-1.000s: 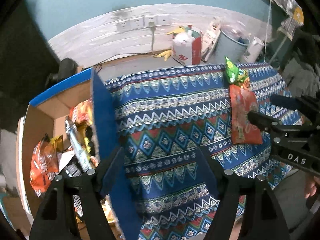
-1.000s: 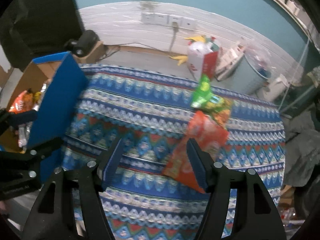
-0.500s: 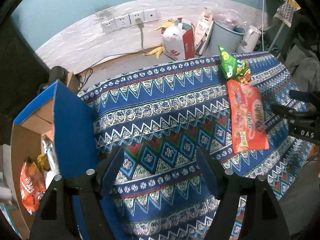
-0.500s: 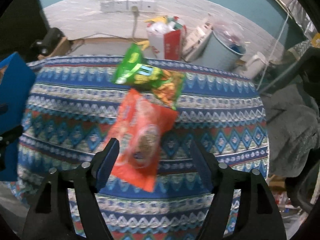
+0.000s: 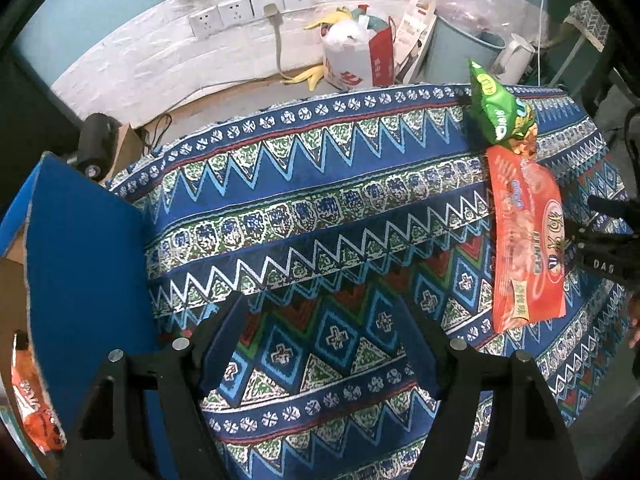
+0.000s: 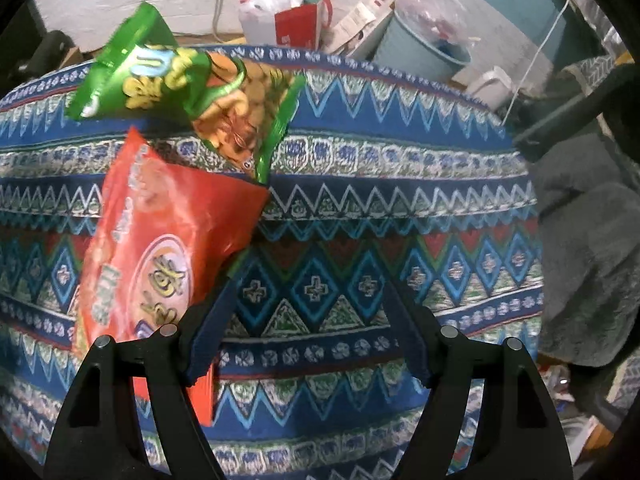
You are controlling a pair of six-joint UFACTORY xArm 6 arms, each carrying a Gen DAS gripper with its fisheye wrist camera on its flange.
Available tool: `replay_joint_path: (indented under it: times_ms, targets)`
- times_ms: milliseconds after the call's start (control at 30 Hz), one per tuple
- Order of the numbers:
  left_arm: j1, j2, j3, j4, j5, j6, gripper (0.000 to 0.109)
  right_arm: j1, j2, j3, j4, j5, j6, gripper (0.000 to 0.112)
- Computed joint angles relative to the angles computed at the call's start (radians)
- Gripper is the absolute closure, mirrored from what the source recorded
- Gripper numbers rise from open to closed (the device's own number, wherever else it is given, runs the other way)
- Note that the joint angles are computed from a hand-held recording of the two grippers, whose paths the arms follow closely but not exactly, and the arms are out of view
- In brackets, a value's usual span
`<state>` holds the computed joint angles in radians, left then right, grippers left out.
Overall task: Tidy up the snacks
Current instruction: 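Move both grippers back to the last two bags on the tablecloth, then grasp the red-orange chip bag with left gripper while right grasps green chip bag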
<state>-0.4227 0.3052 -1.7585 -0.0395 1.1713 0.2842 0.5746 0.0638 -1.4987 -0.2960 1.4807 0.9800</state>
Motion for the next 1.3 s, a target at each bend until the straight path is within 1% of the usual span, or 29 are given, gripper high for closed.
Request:
replay_joint_path:
  times_ms: [200, 333, 467, 500, 633, 733, 800, 900, 967, 1100, 1133, 1167, 1200, 1300]
  targets:
    - [-0.005, 0.007, 0.003, -0.002, 0.003, 0.006, 0.033, 0.01, 0.017, 0.009, 0.015, -0.048, -0.015, 0.037]
    - [-0.001, -0.003, 0.016, -0.004, 0.011, 0.013, 0.033, 0.022, 0.065, -0.043, 0.025, -0.069, -0.036, 0.037]
    - [0.019, -0.022, 0.033, -0.014, 0.021, 0.023, 0.032, 0.031, 0.128, -0.114, 0.065, -0.099, -0.047, 0.037]
    - [0.026, -0.029, 0.042, -0.018, 0.021, 0.026, 0.03, 0.034, 0.147, -0.135, 0.077, -0.105, -0.055, 0.037]
    - [0.048, -0.04, 0.054, -0.025, 0.026, 0.025, 0.028, 0.056, 0.232, -0.249, 0.103, -0.082, -0.077, 0.037]
    - [0.062, -0.039, 0.05, -0.034, 0.04, 0.02, 0.028, 0.067, 0.267, -0.295, 0.128, -0.088, -0.082, 0.037]
    - [0.068, -0.034, 0.041, -0.05, 0.059, 0.007, 0.028, 0.074, 0.29, -0.329, 0.144, -0.089, -0.093, 0.037]
    - [0.079, -0.021, 0.014, -0.092, 0.105, -0.03, 0.028, 0.091, 0.302, -0.362, 0.124, -0.067, -0.097, 0.037]
    - [0.087, -0.009, -0.01, -0.146, 0.153, -0.083, 0.027, 0.1, 0.277, -0.344, 0.109, -0.064, -0.089, 0.037]
    - [0.073, -0.037, 0.034, -0.216, 0.172, -0.163, 0.027, 0.082, 0.171, -0.227, 0.09, -0.092, -0.088, 0.037]
    - [0.062, -0.044, 0.046, -0.213, 0.168, -0.177, 0.026, 0.077, 0.142, -0.194, 0.084, -0.094, -0.086, 0.037]
    - [0.048, -0.049, 0.057, -0.204, 0.163, -0.189, 0.022, 0.074, 0.119, -0.168, 0.078, -0.091, -0.081, 0.037]
    - [0.035, -0.054, 0.064, -0.194, 0.158, -0.202, 0.022, 0.07, 0.106, -0.156, 0.075, -0.087, -0.077, 0.037]
    - [0.003, -0.062, 0.088, -0.163, 0.131, -0.243, 0.022, 0.059, 0.024, -0.051, 0.077, -0.106, -0.044, 0.037]
